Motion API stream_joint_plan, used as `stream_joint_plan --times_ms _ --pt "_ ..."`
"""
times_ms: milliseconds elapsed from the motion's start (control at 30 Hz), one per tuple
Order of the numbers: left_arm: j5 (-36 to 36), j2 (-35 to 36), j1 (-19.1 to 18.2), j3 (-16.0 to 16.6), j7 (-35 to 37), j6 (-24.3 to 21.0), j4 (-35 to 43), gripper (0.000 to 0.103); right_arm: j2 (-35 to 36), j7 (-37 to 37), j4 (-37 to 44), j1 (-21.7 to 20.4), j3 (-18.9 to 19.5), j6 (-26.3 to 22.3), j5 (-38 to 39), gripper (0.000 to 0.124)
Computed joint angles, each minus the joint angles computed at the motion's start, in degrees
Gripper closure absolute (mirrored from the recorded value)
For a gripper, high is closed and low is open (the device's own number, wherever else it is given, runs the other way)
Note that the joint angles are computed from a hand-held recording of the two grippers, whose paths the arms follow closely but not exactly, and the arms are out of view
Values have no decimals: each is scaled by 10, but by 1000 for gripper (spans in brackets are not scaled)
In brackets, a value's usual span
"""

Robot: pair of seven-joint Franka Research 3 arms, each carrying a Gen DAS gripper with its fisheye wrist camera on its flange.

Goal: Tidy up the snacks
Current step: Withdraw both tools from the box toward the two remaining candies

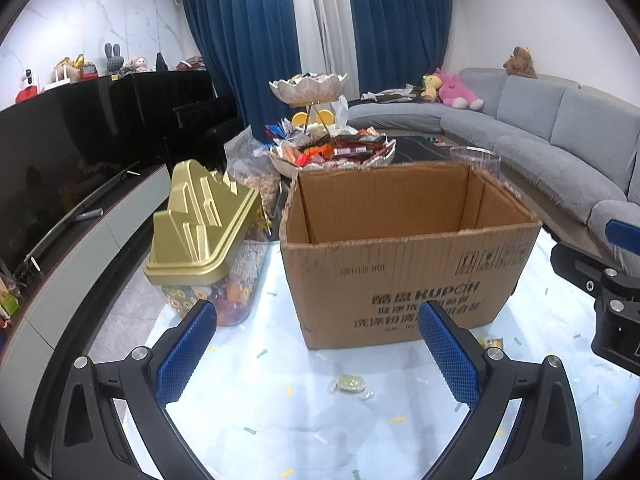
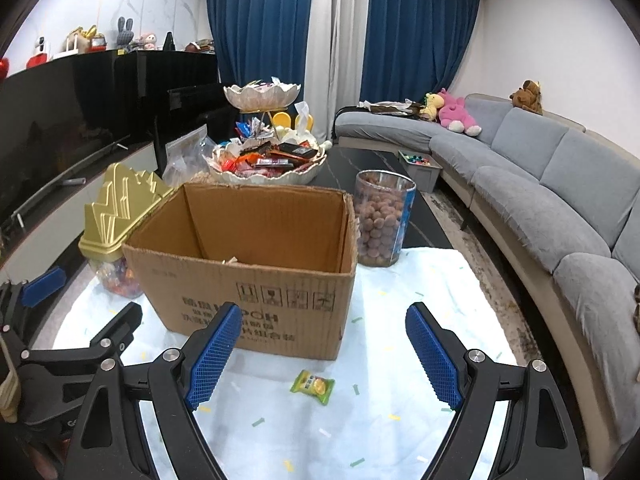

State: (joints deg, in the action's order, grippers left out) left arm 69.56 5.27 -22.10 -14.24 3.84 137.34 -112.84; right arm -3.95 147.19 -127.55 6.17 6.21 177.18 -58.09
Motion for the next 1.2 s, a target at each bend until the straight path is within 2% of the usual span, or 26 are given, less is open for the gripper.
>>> stream_joint_plan --times_ms 133,433,800,1000,1200 --pt "8 4 3 4 -15 21 -13 1 7 61 3 -5 1 3 -69 39" --pt "27 25 2 10 -34 43 -20 1 34 133 15 24 -28 1 -141 39" --pt "39 63 -5 23 -15 61 -11 3 75 138 23 61 -64 -3 -141 39" --pt "23 82 2 35 -7 107 -10 8 97 101 26 80 -78 -12 -97 39" --pt "-3 99 1 44 10 122 -1 11 117 57 29 103 -96 -13 -41 39"
